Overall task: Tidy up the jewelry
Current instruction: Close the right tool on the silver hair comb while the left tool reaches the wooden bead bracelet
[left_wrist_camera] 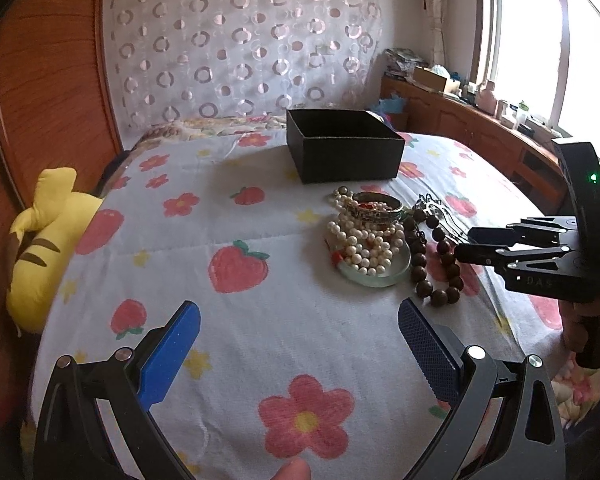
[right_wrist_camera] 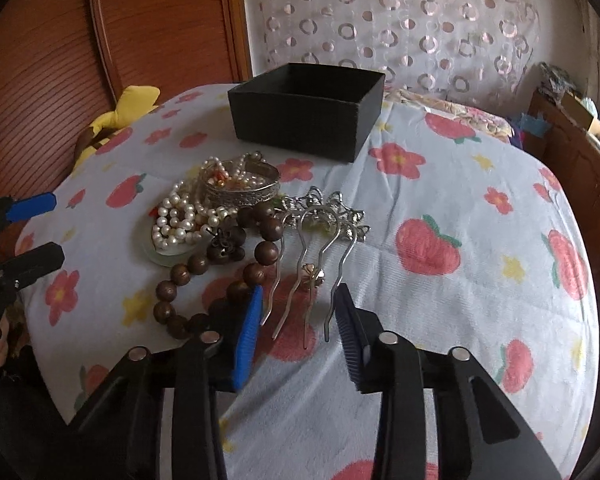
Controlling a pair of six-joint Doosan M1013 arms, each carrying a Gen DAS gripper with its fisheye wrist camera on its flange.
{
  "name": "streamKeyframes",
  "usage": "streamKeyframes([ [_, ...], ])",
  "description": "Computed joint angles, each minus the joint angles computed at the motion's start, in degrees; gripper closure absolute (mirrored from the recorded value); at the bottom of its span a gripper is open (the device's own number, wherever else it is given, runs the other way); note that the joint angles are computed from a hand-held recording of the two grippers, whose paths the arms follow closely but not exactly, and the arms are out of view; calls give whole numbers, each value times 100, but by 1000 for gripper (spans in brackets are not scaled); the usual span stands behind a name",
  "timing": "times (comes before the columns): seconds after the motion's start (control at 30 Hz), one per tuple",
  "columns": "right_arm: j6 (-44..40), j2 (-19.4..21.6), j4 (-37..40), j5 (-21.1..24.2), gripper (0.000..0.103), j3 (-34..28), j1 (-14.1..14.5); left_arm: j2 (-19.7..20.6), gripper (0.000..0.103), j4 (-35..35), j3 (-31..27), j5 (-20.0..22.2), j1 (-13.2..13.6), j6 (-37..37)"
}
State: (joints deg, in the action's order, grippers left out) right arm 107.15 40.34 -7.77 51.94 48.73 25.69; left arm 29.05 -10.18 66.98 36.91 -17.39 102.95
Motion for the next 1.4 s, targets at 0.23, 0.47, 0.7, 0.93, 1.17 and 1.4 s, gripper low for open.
streamKeyframes([
  [0.23, 210, -247, -167, -337, 68, 352, -64, 87, 7, -204, -167, 307, -36, 265],
  [0.47, 470, -515, -450, -530, 69, 749, -149, 295, 27, -894, -526, 944, -95, 1034],
  [0.7, 612, -632, -666, -606, 68, 963, -179, 660, 85, -1495, -1094, 1809, -120, 1386],
  [0.93, 528, -609, -689, -550, 68, 1000, -169, 949, 89, -1651, -1557, 2197, -146, 1206],
  [1.17, 473, -598, -606, -538, 68, 1033, -184, 1135, 87, -1593, -1866, 2427, -134, 1040],
  [1.4, 399, -558, -592, -488, 66, 960, -179, 1264, 84, -1367, -2076, 2551, -202, 991],
])
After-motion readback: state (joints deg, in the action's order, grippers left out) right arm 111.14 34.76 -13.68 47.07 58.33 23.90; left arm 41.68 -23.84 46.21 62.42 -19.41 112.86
